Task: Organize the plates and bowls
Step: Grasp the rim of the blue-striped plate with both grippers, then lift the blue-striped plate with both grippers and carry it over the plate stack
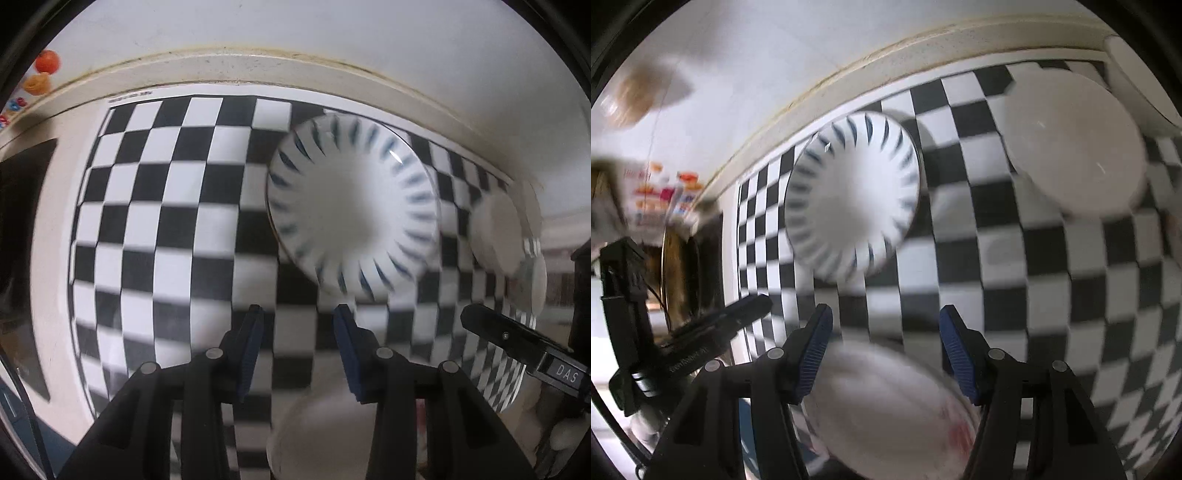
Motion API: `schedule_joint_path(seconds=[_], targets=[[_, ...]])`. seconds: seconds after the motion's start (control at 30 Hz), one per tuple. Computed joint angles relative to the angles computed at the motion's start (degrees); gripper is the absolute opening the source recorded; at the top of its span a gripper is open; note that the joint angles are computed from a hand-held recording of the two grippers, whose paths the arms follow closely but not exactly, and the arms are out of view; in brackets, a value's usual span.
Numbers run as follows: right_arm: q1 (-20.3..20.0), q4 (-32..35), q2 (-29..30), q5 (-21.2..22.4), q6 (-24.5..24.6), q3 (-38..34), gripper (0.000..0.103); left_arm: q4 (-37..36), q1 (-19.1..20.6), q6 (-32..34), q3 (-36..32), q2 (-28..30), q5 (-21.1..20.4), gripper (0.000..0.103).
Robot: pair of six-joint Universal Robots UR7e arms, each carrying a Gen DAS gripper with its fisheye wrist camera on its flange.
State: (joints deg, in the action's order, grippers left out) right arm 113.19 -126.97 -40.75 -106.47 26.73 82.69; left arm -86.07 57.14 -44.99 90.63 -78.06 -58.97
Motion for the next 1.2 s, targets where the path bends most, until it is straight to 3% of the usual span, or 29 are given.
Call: schedule_joint_path(seconds=[0.13,0.27,0.37,0.47,0.8,1.2], targets=[[-1.43,4.23,6.18,-2.17,-0.03,-8.89,0.062,-2.17,5.14,5.12,-4.83,5.14,-1.51,0.037],[-2.49,6.81,11.28,-4.47,0.62,-15.73,0.055,-2.44,8.15,8.57,-8.51,9.12,-1.55,0.036],[-3.33,9.66,14.14,-5.6,1.81,-19.97,0.039,-2.95,9.42,11.21,-10.22,11.28,-1.63,0.035],[-4.09,11.65,15.84,-5.85,3.07,-22.16,0.025,-4.05,9.73,13.13,-10.97,12.2,-1.49,0.028],[-3.16,7.82,14.14,-7.65,1.68,-18.41,0.016,-5.2,7.36,12.18,-7.05,9.09,0.93,0.028],[0.35,1.05,7.31,-7.04,-0.98,-9.54,0.014,-4.78,0.3,9.85,-2.67,1.95,3.23,0.028]])
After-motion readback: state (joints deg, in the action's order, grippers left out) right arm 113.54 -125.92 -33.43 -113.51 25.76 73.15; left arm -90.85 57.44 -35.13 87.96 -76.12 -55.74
